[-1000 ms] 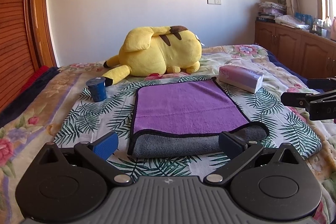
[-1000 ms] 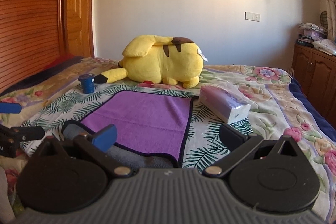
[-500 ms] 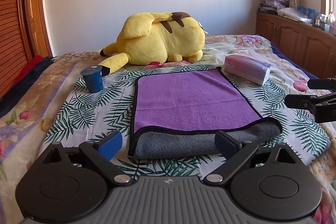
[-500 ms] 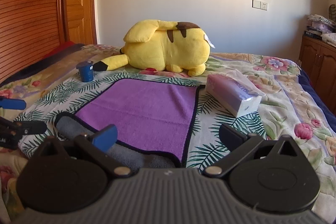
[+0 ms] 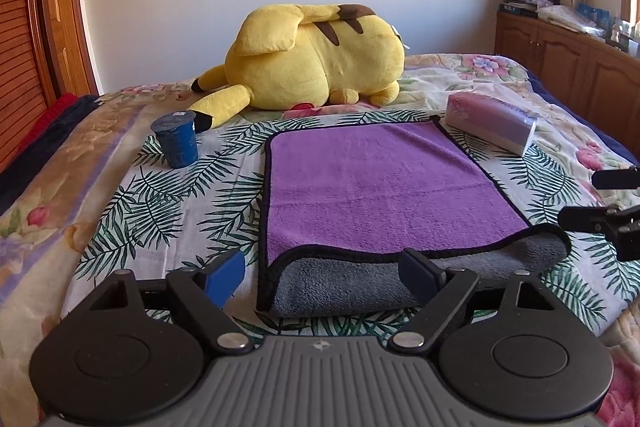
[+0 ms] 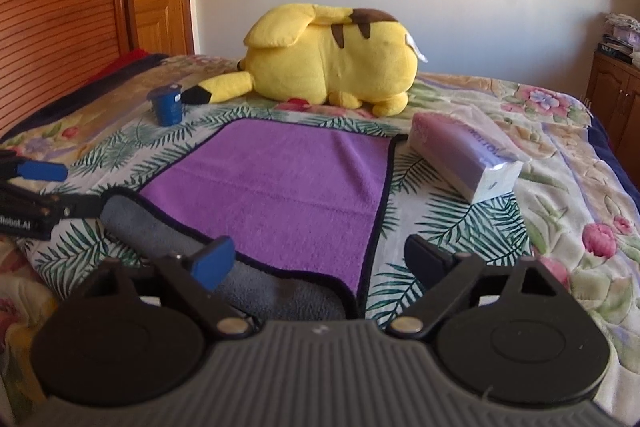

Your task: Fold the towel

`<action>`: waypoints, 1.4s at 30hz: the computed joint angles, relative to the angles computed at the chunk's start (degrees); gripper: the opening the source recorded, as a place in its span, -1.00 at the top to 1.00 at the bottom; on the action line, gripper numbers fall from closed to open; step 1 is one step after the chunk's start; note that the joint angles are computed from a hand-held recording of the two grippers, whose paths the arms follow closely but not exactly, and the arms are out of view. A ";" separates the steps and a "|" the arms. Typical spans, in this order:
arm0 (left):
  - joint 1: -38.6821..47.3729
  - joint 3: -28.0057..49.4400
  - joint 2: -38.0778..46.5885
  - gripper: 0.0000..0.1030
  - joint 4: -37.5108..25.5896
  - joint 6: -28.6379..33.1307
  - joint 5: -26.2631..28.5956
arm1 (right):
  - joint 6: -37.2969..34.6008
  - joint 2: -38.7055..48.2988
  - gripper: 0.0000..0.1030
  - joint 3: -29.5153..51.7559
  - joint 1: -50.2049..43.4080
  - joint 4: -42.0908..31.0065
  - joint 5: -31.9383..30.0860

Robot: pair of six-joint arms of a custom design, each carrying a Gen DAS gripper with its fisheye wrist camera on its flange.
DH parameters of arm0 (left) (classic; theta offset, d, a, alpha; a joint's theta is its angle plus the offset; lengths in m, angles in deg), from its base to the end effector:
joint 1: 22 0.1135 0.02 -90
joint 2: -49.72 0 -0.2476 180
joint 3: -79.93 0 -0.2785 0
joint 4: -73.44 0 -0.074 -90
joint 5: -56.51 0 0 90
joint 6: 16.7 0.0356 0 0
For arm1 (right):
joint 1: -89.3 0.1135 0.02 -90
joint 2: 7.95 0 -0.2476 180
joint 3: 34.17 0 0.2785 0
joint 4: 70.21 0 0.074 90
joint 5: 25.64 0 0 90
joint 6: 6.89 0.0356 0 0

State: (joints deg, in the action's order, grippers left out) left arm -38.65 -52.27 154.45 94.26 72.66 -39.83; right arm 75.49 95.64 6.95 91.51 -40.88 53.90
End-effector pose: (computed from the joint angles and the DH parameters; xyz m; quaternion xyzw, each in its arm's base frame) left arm 0.3109 -0.0889 0.0551 0.0991 0.8849 -0.0193 0.4547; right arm 0.2977 0.0180 0.0476 -0.1183 0.8688 0.0577 0.4774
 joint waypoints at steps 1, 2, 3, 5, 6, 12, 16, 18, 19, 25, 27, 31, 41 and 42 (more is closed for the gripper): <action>0.30 0.57 0.60 -0.28 -0.11 0.16 0.28 | -0.11 0.38 -0.75 0.45 0.03 -0.48 -0.06; 0.57 1.08 1.30 -0.28 -0.08 0.36 0.51 | -0.15 0.82 -0.75 0.91 0.03 -0.84 -0.14; 0.84 1.73 1.98 -0.28 -0.28 0.53 0.64 | -0.18 1.27 -0.74 1.38 0.03 -1.23 -0.18; 1.50 3.19 3.42 -0.28 -0.83 0.75 0.88 | -0.38 2.17 -0.73 2.24 0.09 -1.91 -0.17; 1.91 3.98 4.21 -0.28 -1.09 0.83 1.17 | -0.53 2.59 -0.72 2.63 0.18 -2.20 -0.06; 3.93 7.44 7.82 -0.06 -2.13 1.29 3.23 | -0.93 5.04 -0.71 5.40 -0.22 -4.44 -0.47; 4.82 9.59 9.79 0.06 -3.18 1.98 4.56 | -0.73 6.28 -0.71 6.79 -0.52 -5.60 -0.69; 4.96 10.35 10.70 0.13 -3.40 2.43 4.56 | -0.78 6.70 -0.70 7.30 -0.52 -6.12 -0.79; 4.99 10.76 11.15 0.14 -3.59 2.72 4.49 | -0.85 6.90 -0.69 7.62 -0.54 -6.48 -0.88; 5.62 12.51 13.14 0.26 -5.28 3.10 4.80 | -1.35 8.11 -0.62 10.05 -1.08 -10.17 -2.04; 5.88 12.99 13.21 0.31 -6.78 2.42 5.45 | -1.52 8.41 -0.58 11.00 -1.13 -12.38 -2.26; 5.97 13.56 13.59 0.44 -8.31 2.25 6.32 | -1.73 8.36 -0.54 11.65 -1.37 -14.52 -3.10; 5.77 14.49 14.40 0.58 -10.70 2.72 6.25 | -2.02 8.93 -0.31 13.64 -2.56 -19.19 -4.89; 5.83 14.60 14.47 0.58 -10.84 2.73 6.32 | -2.07 9.03 -0.26 13.82 -2.68 -19.51 -5.08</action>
